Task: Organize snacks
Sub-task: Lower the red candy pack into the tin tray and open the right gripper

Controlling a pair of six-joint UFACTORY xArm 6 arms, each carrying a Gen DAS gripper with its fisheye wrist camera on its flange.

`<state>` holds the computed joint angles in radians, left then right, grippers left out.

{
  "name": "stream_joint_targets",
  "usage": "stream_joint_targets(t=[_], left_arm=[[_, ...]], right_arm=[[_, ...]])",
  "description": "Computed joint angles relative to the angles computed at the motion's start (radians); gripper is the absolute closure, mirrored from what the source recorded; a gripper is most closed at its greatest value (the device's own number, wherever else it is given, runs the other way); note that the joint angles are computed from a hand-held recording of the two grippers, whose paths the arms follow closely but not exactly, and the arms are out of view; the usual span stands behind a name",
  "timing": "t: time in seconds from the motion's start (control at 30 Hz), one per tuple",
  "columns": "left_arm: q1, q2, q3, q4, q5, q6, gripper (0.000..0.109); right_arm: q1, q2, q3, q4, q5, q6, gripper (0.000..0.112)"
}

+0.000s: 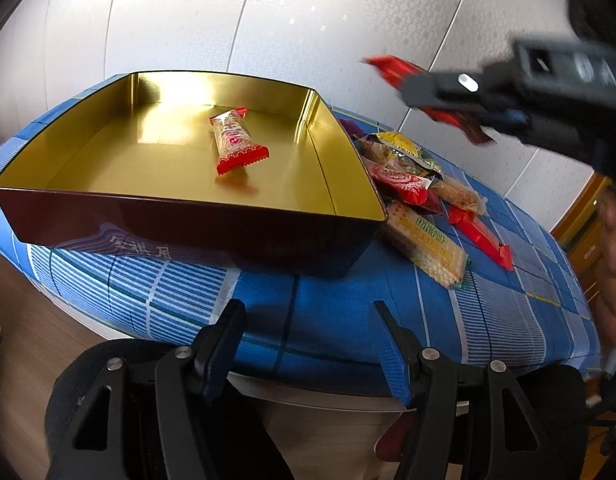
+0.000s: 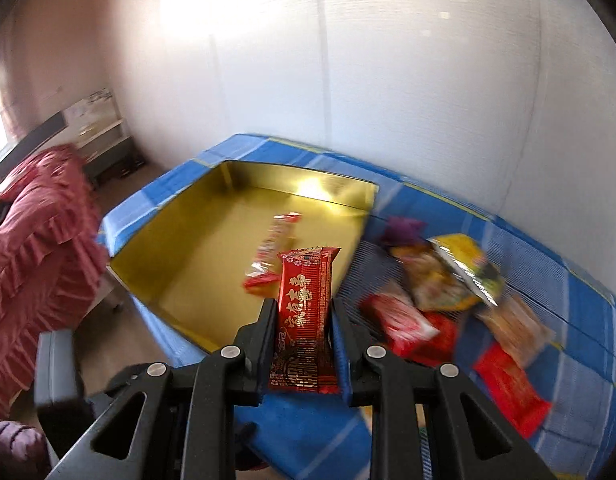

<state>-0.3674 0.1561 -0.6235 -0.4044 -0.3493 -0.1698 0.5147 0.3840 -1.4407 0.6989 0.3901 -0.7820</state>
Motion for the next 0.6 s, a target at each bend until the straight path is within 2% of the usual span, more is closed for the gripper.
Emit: stream_joint_targets(t=[0.13,0.27,0.33,0.43,0.5,0.6], left_arm=[[0.017,-0.003,0.009,0.057,-0.005,-0.049,0.045],[0.02,-0.004,0.011,0.069,-0.006,-0.059,0.045],[0.022,-0.004,0.011,0.074,-0.007,-0.063,0.045],[0.024,-0.002,0.01,0.076,-0.007,-0.065,0.045],[0.016,-0.001,0.007,0.047,-0.007,-0.041,0.045],[-0.001,0.003,0.0,-0.013,-0.007,0.008,0.045]], right_arm=[[0.013,0.062,-0.095,-0.035,0.082,0.018,0.087],[0.032,0.14,-0.182,-0.133,0.114,0.074,0.087],[0.041,0.19,-0.242,-0.19,0.162,0.089,0.085],[0.06,0.202,-0.224,-0.327,0.109,0.171,0.085],[0.065,0.192,-0.197,-0.323,0.077,0.165,0.08],[0.063,0.162,-0.142,-0.308,0.007,0.157,0.079]])
